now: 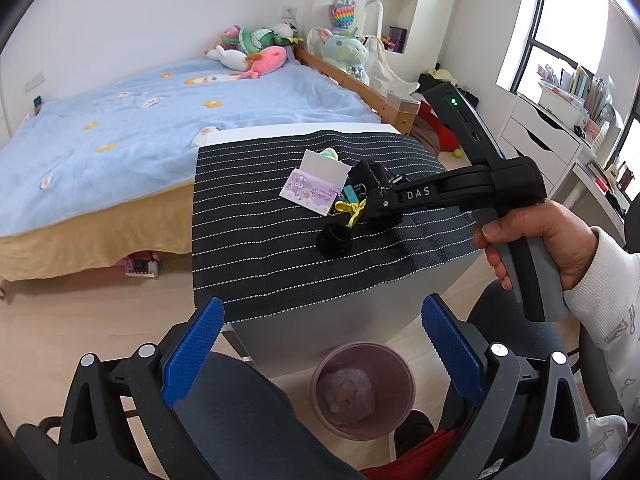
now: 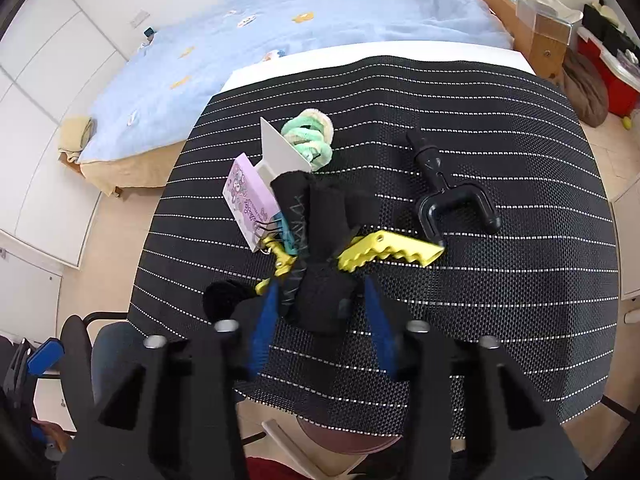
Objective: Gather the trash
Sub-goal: 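Reach the right tool back to the table and grasp the black socks, then grasp the round black sock ball with the left tool while the right holds black socks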
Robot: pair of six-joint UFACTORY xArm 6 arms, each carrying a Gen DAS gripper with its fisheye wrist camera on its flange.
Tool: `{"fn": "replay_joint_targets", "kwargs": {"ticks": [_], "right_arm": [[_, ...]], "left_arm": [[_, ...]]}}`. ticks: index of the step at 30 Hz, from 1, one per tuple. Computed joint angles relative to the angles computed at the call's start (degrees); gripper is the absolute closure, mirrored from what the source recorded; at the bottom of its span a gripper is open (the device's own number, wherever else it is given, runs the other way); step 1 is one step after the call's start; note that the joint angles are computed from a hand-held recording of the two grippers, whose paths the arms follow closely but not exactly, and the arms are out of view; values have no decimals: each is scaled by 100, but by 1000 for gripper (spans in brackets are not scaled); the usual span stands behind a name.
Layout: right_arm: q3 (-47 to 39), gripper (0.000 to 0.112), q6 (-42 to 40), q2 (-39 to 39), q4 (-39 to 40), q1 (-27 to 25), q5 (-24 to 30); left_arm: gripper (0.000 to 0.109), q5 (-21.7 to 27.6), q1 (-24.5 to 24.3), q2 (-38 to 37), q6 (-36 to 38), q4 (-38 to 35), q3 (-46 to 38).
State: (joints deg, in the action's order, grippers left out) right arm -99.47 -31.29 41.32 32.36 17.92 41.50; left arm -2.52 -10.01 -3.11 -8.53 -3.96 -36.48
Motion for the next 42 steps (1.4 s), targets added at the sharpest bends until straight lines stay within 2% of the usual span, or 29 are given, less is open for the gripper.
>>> {"fn": "replay_joint_targets", "kwargs": {"ticks": [5,16,19,22,27,32,36,39,42], "right_arm": [[147,89,-213,-108,139,-3,-86],[737,91,-819,-684,767,-90,-346],[905,91,-954,-856,900,-139,-374],[1075,91,-1052,-1030,957,-193,-394],[1426,91,-1288,-1319,1075,-278,-479],[1686,91,-1449,-1529,1034,-347,-572],[1814,91,-1512,-1606,1005,-420,-583],[1818,91,-1532,-1588,1017,-468,-563],[1823,91,-1570,-1572,1056,-521,-540]], "left_arm": [[13,-7,-40,13,244,-249,-4],[13,-3,-23,75,-104,204,-78],[13,26,2,125,-253,442,-155],[13,10,105,190,-722,1097,-263],[13,143,54,397,-237,781,-586],[13,304,-35,751,627,192,-1044],[13,575,-31,1178,769,334,-1531],[13,797,-89,1510,1554,-469,-1912],[13,1107,-52,1854,1777,-661,-2308]]}}
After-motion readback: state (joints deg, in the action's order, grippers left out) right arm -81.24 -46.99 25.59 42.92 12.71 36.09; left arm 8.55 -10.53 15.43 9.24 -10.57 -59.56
